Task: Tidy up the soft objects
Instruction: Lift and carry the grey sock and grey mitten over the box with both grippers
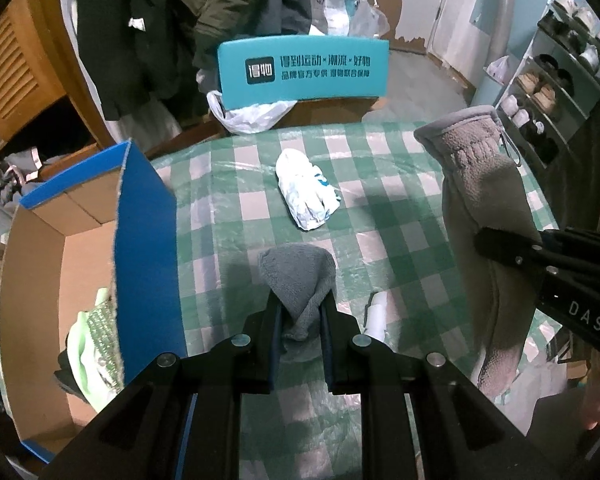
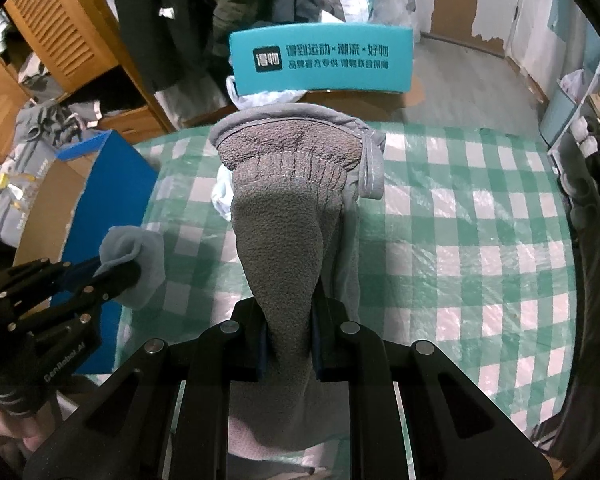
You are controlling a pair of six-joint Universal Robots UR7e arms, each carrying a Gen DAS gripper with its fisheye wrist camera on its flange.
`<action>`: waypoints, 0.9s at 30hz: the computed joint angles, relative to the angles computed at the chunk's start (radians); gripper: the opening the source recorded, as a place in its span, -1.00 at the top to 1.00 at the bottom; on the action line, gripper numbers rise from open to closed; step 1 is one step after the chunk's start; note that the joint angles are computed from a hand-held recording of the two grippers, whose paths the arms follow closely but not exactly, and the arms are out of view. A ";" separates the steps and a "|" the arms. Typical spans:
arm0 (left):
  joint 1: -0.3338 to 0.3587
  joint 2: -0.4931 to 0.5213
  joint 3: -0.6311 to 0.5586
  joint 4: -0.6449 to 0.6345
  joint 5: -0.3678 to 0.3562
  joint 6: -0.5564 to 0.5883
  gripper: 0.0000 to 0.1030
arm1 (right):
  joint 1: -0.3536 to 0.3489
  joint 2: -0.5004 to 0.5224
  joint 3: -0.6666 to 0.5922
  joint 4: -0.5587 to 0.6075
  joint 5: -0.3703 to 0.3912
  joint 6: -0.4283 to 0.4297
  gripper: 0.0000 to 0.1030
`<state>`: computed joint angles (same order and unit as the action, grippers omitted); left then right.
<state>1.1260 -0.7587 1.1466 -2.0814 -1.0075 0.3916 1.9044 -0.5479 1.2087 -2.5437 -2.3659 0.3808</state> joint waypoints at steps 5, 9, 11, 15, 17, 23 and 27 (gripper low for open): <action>-0.003 -0.023 0.007 -0.003 -0.004 -0.005 0.68 | 0.016 -0.002 -0.003 -0.011 -0.008 -0.010 0.73; -0.003 -0.036 0.004 -0.006 -0.007 -0.003 0.68 | 0.028 0.001 -0.013 -0.020 -0.012 -0.023 0.73; -0.003 -0.042 0.004 -0.012 -0.006 -0.002 0.68 | 0.034 0.003 -0.018 -0.022 -0.012 -0.029 0.73; -0.001 -0.057 0.007 -0.016 -0.004 -0.001 0.68 | 0.045 0.009 -0.030 -0.036 -0.011 -0.049 0.73; 0.000 -0.066 0.010 -0.019 -0.005 0.000 0.68 | 0.051 0.014 -0.039 -0.040 -0.010 -0.060 0.73; 0.003 -0.092 0.020 -0.028 -0.006 0.006 0.68 | 0.068 0.027 -0.063 -0.046 -0.001 -0.081 0.73; 0.007 -0.107 0.019 -0.031 -0.009 0.008 0.68 | 0.078 0.037 -0.081 -0.051 0.006 -0.099 0.73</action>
<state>1.1326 -0.8654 1.1653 -2.1120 -1.0163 0.3992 1.9824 -0.5108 1.1274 -2.5950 -2.3604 0.2815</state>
